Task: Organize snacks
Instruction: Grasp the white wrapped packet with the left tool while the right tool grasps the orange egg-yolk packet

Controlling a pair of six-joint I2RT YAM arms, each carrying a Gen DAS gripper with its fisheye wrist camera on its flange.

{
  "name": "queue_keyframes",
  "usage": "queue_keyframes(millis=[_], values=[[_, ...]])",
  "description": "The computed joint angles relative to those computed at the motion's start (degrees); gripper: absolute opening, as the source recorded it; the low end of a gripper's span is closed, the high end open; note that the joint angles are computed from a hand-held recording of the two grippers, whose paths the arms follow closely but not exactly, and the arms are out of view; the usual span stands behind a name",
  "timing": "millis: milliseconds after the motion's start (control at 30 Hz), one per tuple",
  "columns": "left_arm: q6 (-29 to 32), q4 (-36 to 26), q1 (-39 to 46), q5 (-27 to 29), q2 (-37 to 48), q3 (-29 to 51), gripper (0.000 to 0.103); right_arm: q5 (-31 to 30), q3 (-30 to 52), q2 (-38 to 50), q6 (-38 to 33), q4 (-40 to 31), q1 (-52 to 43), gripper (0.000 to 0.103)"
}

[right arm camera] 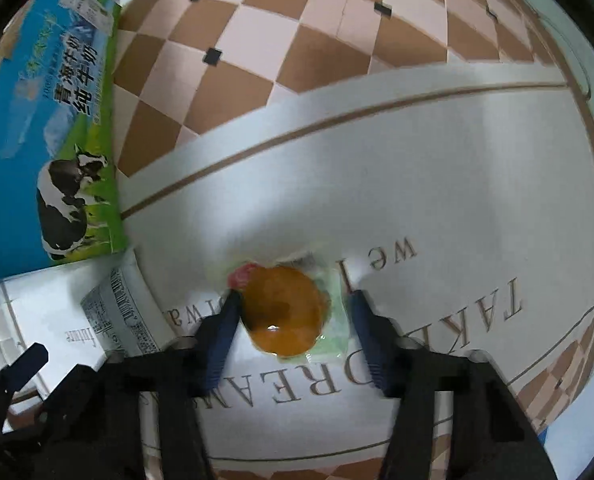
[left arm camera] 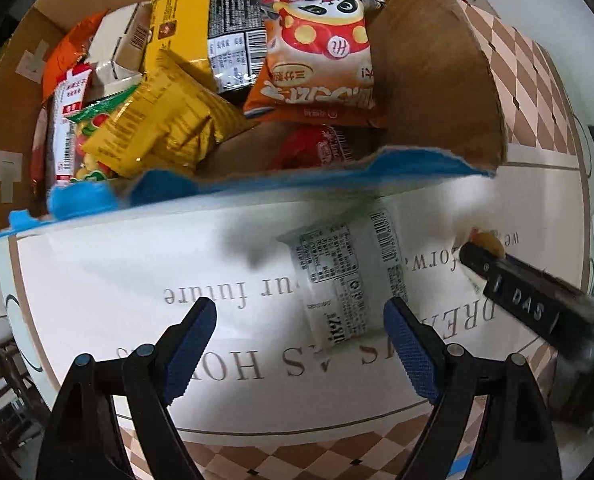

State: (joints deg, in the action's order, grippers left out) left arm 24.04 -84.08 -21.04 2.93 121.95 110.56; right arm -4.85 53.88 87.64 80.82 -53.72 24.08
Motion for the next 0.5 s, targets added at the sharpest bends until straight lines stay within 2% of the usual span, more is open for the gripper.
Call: queue_keyframes(millis=[133, 300, 500], values=[[-4.4, -2.3, -1.4, 1.9, 1.5, 0.3, 0.085, 0.6, -1.2, -1.9, 0.1, -1.3, 0.8, 0.049], [-10.0, -3.9, -3.0, 4.8, 4.4, -0.2, 0.085, -0.2, -7.7, -8.7, 3.7, -1.0, 2.1, 0.049], [-15.0, 2.8, -6.0, 3.1, 2.9, -5.8, 0.085, -0.4, -12.7, -13.4, 5.2, -0.7, 3.2, 0.049]])
